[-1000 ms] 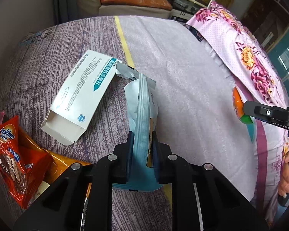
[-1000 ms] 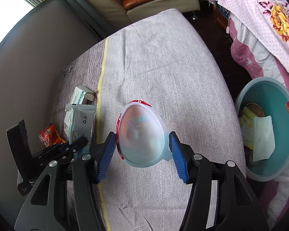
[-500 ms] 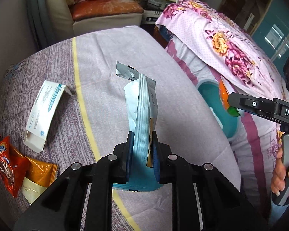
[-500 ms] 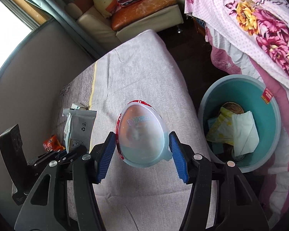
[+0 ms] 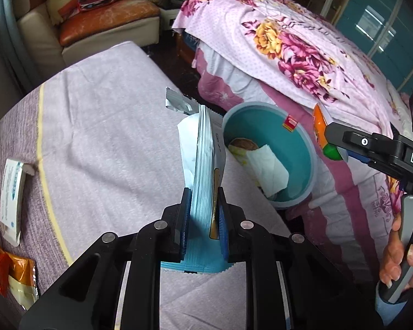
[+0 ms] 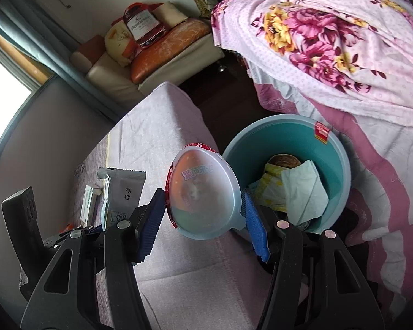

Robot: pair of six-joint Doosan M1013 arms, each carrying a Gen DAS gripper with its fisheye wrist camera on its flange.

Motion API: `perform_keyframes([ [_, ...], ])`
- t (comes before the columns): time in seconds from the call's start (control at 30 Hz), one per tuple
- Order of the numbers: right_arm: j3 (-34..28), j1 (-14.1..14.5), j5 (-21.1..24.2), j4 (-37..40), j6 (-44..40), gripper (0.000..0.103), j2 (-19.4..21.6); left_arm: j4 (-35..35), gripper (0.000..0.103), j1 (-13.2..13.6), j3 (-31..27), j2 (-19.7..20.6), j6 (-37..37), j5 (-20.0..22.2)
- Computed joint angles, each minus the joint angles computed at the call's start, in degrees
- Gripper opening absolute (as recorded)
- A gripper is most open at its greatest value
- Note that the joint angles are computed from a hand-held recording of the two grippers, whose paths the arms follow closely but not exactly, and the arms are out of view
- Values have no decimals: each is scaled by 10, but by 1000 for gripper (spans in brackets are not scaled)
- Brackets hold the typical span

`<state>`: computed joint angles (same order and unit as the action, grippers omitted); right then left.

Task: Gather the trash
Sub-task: 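Carry lid and wet-wipe pack over the teal bin and open both tools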

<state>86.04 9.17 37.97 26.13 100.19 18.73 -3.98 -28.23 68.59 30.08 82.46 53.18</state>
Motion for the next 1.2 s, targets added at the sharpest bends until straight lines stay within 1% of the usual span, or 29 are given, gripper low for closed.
perform_keyframes([
  [0.23,28,-25,-22,-19,32,54,-15,-9,19,-21,-56,37,27,25],
  [0.53,37,-50,-23,-16,32,54,-13,-16,19,-30,-103,75,36,54],
  [0.73,33,-53,-17,-32,46,54,-9,-17,19,-33,-122,90,43,65],
  [1.0,25,-50,-8,-64,76,54,-5,-28,20,-34,-140,105,57,76],
  [1.03,25,-50,-7,-67,79,54,-5,-28,23,-34,-141,106,58,77],
  [1.1,22,-49,-5,-75,86,54,-4,-24,33,-35,-139,107,58,74],
  [1.17,20,-47,-2,-82,91,54,-2,-20,58,-35,-136,105,56,68],
  [1.2,18,-46,0,-85,94,54,-1,-14,62,-36,-130,102,53,60],
])
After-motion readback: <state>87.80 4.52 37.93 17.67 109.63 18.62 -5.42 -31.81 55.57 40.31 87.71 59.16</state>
